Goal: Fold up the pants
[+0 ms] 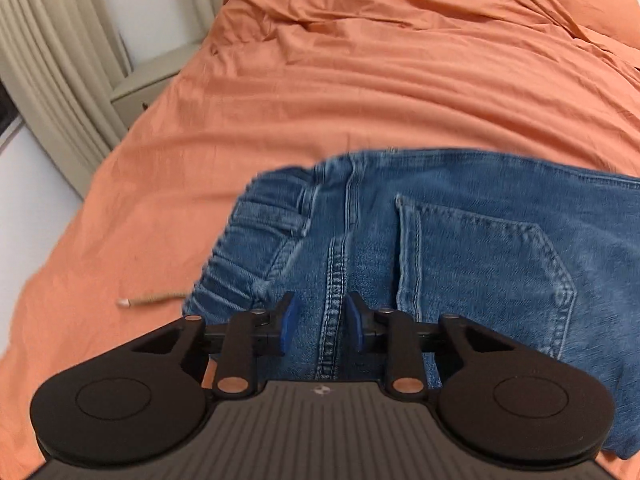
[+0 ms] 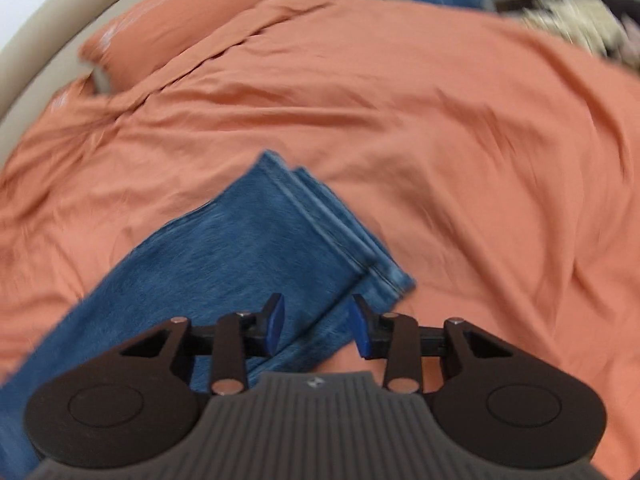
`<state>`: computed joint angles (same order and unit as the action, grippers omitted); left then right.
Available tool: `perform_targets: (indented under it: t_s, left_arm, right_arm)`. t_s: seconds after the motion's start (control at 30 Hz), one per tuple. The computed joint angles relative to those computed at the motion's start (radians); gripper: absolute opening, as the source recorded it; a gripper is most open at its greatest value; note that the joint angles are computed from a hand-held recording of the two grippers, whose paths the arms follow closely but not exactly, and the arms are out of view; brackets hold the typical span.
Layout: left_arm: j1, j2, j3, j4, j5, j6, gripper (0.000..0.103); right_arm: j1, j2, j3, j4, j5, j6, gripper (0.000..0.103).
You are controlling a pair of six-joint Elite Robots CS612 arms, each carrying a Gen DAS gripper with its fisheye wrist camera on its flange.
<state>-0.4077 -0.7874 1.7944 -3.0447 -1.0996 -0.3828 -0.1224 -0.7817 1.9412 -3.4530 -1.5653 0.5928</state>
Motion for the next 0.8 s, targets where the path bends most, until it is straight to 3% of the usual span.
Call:
perform_targets:
  t_s: [0.13, 0.17, 0.2, 0.27, 0.37, 0.47, 0.57, 0.73, 0.8]
  left_arm:
    - [-0.004, 0.012, -0.027, 0.076, 0.018, -0.028, 0.03]
    - [-0.005, 0.015, -0.038, 0.103, 0.021, -0.027, 0.029]
    - [-0.005, 0.018, -0.045, 0.125, 0.024, -0.029, 0.029]
    - [-0.006, 0.024, -0.06, 0.161, 0.025, -0.038, 0.028]
    - [-0.005, 0.029, -0.069, 0.177, 0.027, -0.029, 0.026]
    - [-0.004, 0.034, -0.073, 0.18, 0.027, -0.014, 0.025]
    - [-0.006, 0.039, -0.076, 0.18, 0.035, -0.006, 0.025]
    - [-0.012, 0.036, -0.071, 0.17, 0.058, 0.004, 0.032]
    - [-0.013, 0.022, -0.049, 0.13, 0.058, -0.006, 0.041]
  right_arm:
    - [-0.024, 0.048, -0.017, -0.082, 0.034, 0.156, 0.033]
    - [-0.03, 0.055, -0.024, -0.085, 0.042, 0.182, 0.028]
    - [-0.033, 0.065, -0.03, -0.095, 0.051, 0.207, 0.013]
    - [-0.04, 0.074, -0.034, -0.134, 0.077, 0.224, 0.0]
    - [-0.038, 0.056, -0.009, -0.262, 0.078, 0.143, 0.0]
    - [-0.037, 0.023, 0.024, -0.288, 0.053, 0.073, 0.0]
    - [-0.043, 0.027, 0.029, -0.234, 0.039, 0.036, 0.0]
    - [-0.047, 0.086, -0.008, -0.209, 0.03, 0.077, 0.0]
    - [-0.044, 0.084, -0.013, -0.174, 0.022, 0.078, 0.0]
